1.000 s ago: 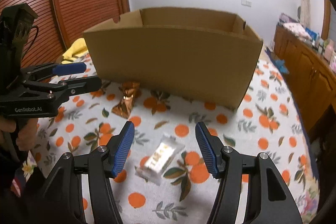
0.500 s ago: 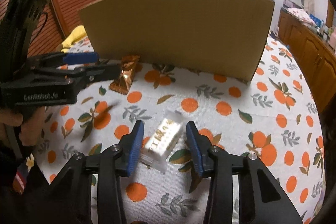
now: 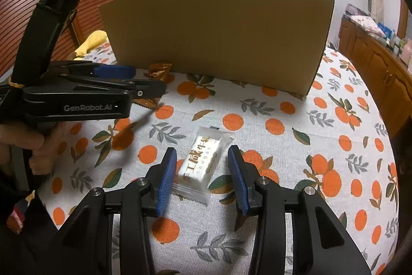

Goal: Organize snacks
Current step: 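Lower the left gripper to the copper snack while the right lowers to the white bar packet, then grasp the copper snack with the left gripper while the right grasps the white bar packet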

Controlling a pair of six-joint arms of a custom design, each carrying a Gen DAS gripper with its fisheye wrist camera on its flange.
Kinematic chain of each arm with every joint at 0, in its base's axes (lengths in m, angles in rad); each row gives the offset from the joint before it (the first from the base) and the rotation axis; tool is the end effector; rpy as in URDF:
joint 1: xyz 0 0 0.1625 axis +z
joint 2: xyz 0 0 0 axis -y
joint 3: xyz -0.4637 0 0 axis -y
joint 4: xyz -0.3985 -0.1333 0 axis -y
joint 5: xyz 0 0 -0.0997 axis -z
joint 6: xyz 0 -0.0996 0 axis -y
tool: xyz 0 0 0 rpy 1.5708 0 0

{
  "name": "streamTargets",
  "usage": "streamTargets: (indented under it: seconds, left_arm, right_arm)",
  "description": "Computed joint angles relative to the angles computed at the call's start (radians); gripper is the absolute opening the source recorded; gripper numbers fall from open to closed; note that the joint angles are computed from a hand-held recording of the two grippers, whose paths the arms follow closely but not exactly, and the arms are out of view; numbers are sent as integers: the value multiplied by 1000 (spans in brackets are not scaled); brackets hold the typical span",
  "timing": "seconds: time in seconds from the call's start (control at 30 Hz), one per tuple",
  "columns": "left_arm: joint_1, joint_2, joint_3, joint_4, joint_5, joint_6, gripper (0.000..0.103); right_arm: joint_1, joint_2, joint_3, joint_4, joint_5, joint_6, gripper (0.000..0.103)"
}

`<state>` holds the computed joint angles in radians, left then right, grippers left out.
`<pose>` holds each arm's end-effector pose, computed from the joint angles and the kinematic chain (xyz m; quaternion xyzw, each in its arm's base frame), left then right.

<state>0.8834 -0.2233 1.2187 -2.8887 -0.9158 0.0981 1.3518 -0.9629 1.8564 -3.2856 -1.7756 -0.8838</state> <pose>-0.3505 -0.7326 -0.1125 0.3100 0.8832 -0.2377 0.2597 -0.0317 -0.6628 0.2391 0.2590 -0.8754 0.2892 0.2879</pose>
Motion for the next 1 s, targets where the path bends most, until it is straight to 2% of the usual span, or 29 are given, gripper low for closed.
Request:
streamTargets:
  seconds: [0.07,0.13,0.27,0.37,0.53,0.87,1.0]
  left_arm:
    - [1,8,-15,20,4,-3,51]
    - [1,15,-26,34,14,-7,39]
    - [1,21,-30,21,19,-9,33]
    - [4,16,-23,14,8,-3,19]
    - [5,-12,26,-13,-5,1,19]
    - [-9,-94,184,-144,-28,4,20]
    - [-16,-123,237,-188,-33,8,20]
  right_arm:
    - [3,4,-1,-10,-7,-7,41]
    - [6,10,1,-28,-19,-18,41]
    - [12,20,9,-70,-38,-42,41]
    - [8,14,11,-62,-31,-37,41]
    - [8,15,10,-65,-30,-39,41]
    - [-2,5,7,-48,-6,-8,22]
    - [-2,8,7,-59,-6,-9,20]
